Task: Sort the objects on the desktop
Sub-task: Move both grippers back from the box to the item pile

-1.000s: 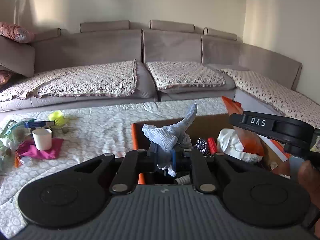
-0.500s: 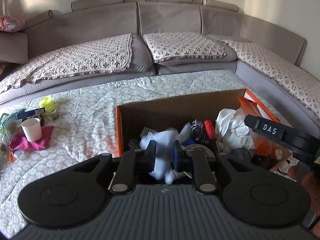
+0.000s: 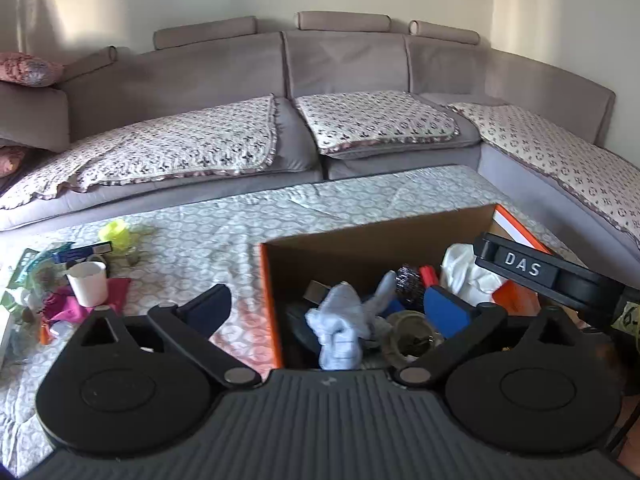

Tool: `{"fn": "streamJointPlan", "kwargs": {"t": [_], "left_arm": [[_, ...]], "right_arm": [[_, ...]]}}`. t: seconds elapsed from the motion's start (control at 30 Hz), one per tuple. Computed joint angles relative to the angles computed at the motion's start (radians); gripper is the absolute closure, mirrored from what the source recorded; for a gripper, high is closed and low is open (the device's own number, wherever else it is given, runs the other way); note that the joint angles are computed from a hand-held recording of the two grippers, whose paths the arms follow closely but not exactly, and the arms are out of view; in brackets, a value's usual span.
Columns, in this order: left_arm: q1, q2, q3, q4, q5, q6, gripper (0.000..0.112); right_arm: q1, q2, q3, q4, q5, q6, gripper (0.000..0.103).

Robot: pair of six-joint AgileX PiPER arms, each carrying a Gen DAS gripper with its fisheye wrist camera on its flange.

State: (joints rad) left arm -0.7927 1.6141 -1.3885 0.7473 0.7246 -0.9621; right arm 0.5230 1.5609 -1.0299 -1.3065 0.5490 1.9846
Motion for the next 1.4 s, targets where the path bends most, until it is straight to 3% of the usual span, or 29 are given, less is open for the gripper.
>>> {"fn": "streamJointPlan", "kwargs": {"t": [0.07, 0.17, 0.3, 0.53, 0.7, 0.97, 1.2, 1.33, 1.4], "left_arm": [[0.013, -0.007, -0.004, -0.004, -0.003, 0.006, 0.009], [0.029, -0.032, 0.020, 0.010, -0.017, -0.007, 0.009], [0.063, -0.077, 0.069, 0.035, -0.040, -0.033, 0.009], [0.137, -0.164, 0.169, 0.109, -0.040, -0.101, 0.009], [0.255, -0.220, 0.262, 0.110, -0.047, -0.123, 0.009], [0.514, -0.252, 0.459, 0.151, -0.180, -0.155, 0.009], [0.628, -0.226, 0.587, 0.455, -0.307, -0.405, 0.009], [0.690, -0.199, 0.587, 0.553, -0.346, -0.462, 0.009], [0.710, -0.196, 0.586, 0.650, -0.335, -0.523, 0.009]], "right_arm": [[0.012, 0.002, -0.042, 0.105, 0.021, -0.117, 0.000], [0.056, 0.011, -0.114, 0.201, 0.104, -0.250, 0.000], [0.125, 0.031, -0.191, 0.212, 0.217, -0.270, 0.000], [0.232, 0.111, -0.321, 0.200, 0.270, -0.302, 0.000], [0.333, 0.208, -0.455, 0.174, 0.245, -0.372, 0.000], [0.384, 0.456, -0.781, 0.454, 0.197, -0.793, 0.000], [0.391, 0.652, -0.976, 0.568, 0.129, -0.943, 0.000], [0.397, 0.773, -1.122, 0.538, 0.103, -0.956, 0.000], [0.386, 0.838, -1.219, 0.578, 0.094, -1.030, 0.006]]}}
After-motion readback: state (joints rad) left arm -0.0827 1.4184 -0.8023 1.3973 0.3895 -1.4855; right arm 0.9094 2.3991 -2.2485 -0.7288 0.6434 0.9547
